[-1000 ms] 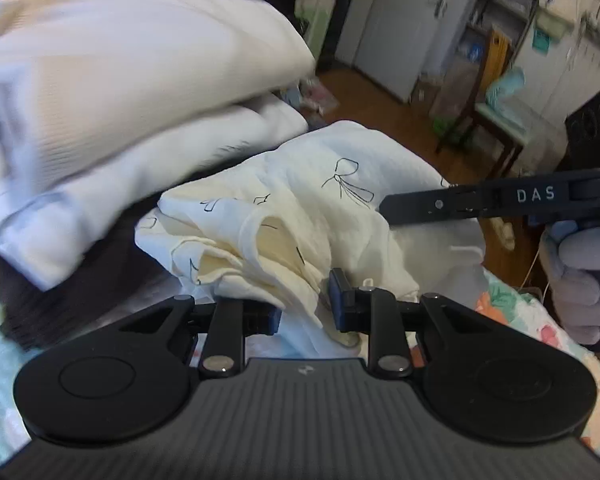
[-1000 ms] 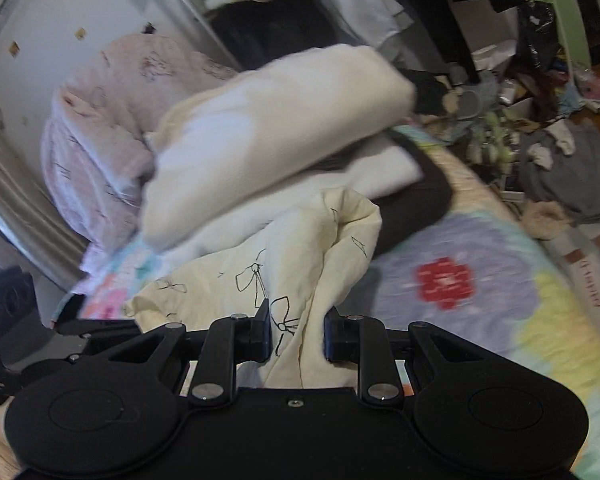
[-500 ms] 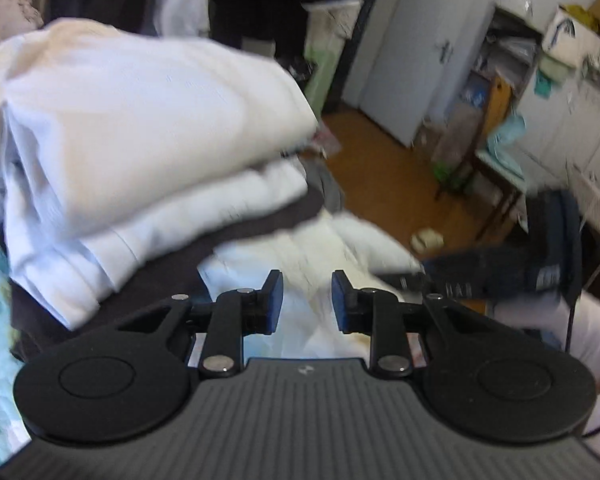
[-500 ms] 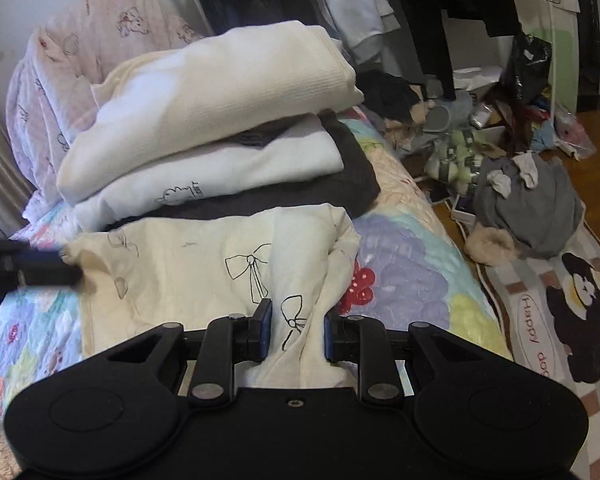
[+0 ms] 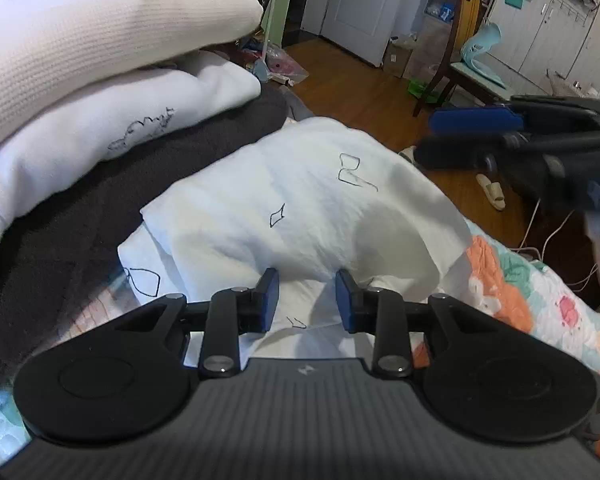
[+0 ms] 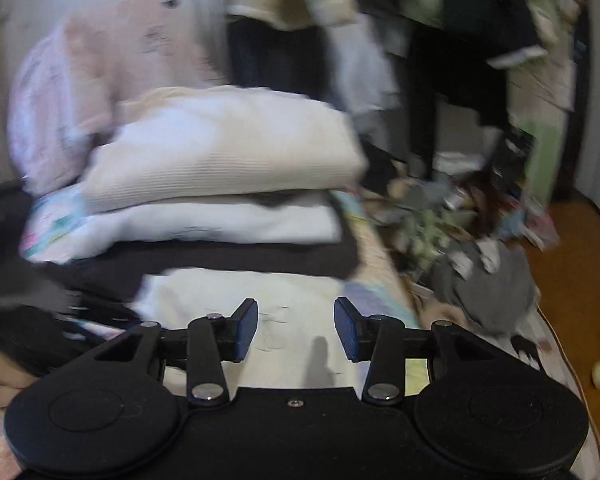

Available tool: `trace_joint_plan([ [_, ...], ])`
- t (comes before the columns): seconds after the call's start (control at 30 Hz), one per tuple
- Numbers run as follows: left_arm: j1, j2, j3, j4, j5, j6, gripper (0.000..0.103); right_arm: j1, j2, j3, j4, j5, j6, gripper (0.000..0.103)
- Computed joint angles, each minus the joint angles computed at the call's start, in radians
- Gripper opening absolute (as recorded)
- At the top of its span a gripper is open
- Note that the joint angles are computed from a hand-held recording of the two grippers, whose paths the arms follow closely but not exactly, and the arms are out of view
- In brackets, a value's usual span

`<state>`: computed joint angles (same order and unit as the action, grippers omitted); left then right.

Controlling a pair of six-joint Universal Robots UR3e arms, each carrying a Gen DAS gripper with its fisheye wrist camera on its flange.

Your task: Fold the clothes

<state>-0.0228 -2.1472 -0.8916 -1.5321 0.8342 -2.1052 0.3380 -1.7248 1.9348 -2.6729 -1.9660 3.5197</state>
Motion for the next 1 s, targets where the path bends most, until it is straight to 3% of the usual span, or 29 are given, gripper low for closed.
trace_joint_plan([
  [0.17,0.032,0.015,0.011,-0.026,0.033,0.023,0.031,0.109,0.144,-0.117,0.195,-0.086,0.013,0.047],
  [0.33,0.068,0.103,-0.124,0.077,0.034,0.052,0.031,0.126,0.167,-0.028,0.128,-0.119,0.092,0.049],
  [0.43,0.115,0.271,-0.334,0.217,-0.029,0.062,0.047,0.164,0.168,-0.103,0.249,-0.176,0.200,0.059],
  [0.53,0.212,0.399,-0.411,0.132,-0.100,0.164,0.056,0.223,0.163,-0.189,0.378,-0.231,0.345,0.062],
  [0.6,0.264,0.478,-0.449,0.084,-0.125,0.199,0.074,0.264,0.151,-0.207,0.386,-0.242,0.410,0.065],
  [0.63,0.283,0.521,-0.484,0.090,-0.136,0.189,0.078,0.284,0.149,-0.222,0.395,-0.239,0.435,0.067],
  [0.7,0.342,0.608,-0.537,0.058,-0.160,0.172,0.103,0.329,0.163,-0.271,0.433,-0.258,0.490,0.070],
  [0.83,0.375,0.684,-0.558,-0.029,-0.179,0.113,0.103,0.419,0.226,-0.424,0.591,-0.324,0.596,0.071],
  [0.93,0.329,0.687,-0.568,0.018,-0.146,-0.005,0.103,0.459,0.243,-0.491,0.655,-0.331,0.641,0.073],
  [1.0,0.292,0.695,-0.610,0.140,-0.091,-0.119,0.103,0.471,0.245,-0.517,0.682,-0.329,0.660,0.074],
])
